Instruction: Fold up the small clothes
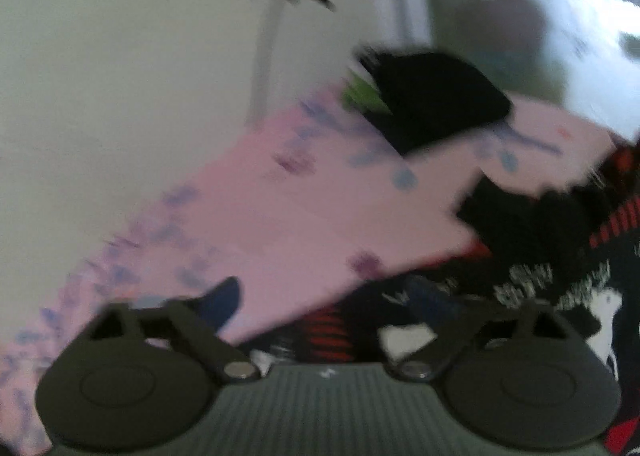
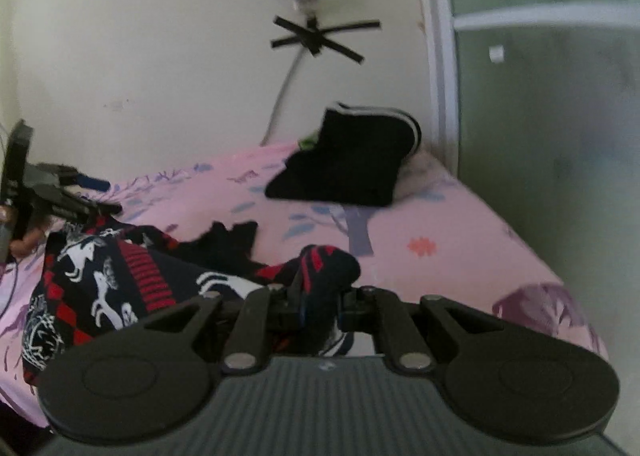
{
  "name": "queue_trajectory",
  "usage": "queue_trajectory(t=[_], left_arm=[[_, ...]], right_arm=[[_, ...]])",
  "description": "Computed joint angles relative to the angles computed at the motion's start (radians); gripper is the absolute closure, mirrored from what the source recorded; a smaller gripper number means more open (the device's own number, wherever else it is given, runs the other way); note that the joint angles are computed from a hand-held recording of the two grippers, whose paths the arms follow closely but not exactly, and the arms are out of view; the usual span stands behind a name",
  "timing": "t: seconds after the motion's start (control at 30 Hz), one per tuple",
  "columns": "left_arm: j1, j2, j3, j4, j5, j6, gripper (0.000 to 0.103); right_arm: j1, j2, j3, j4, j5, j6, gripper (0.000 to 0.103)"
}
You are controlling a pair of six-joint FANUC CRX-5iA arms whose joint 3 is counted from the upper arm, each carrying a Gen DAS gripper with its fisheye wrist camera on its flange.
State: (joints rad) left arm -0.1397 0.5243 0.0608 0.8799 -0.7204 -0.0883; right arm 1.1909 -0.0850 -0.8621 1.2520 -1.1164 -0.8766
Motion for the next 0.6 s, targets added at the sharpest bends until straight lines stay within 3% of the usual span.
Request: queue_trajectory(t=[0.07, 0.1, 0.13, 0.17, 0.2, 0.27, 0.33, 0.43, 0.6], left_arm=[[-0.007, 0.026, 0.055, -0.145, -0.019, 0.106, 0.008], [-0.007, 0.046, 0.086, -0.194, -0.063, 0.146, 0.02], [0.0, 0.052, 0.101, -0.191, -0.102, 0.168, 0.047], [0.007, 0.062, 0.115, -0.176, -0.156, 0.177, 0.064], [0.008, 0.049, 0.097, -0.167, -0.157, 0.185, 0.092], [0.0, -0.003, 0.014, -0.146, -0.066, 0.164, 0.093], [-0.005, -0.057, -0.098, -0.012, 0.024, 0.047, 0.093], [0.008, -0.12, -0.213, 0.253, 0.053, -0.091, 0.094], [0.008, -0.284, -0.403, 0.804, 0.077, -0.328, 0.094]], right_arm=[[-0.011, -0.001, -0.02, 0.013, 0.022, -0.037, 0.103], [-0.026, 0.0, -0.025, 0.027, 0.036, -0.045, 0.103], [-0.027, 0.004, -0.03, 0.031, 0.039, -0.057, 0.102], [-0.037, 0.006, -0.03, 0.038, 0.047, -0.057, 0.102], [-0.057, 0.005, -0.026, 0.048, 0.058, -0.044, 0.102], [-0.081, -0.001, -0.029, 0.068, 0.072, -0.047, 0.102], [-0.114, -0.002, -0.032, 0.108, 0.089, -0.053, 0.102], [-0.142, 0.008, -0.02, 0.182, 0.073, -0.048, 0.102], [-0.19, -0.004, -0.007, 0.375, 0.031, -0.071, 0.103]])
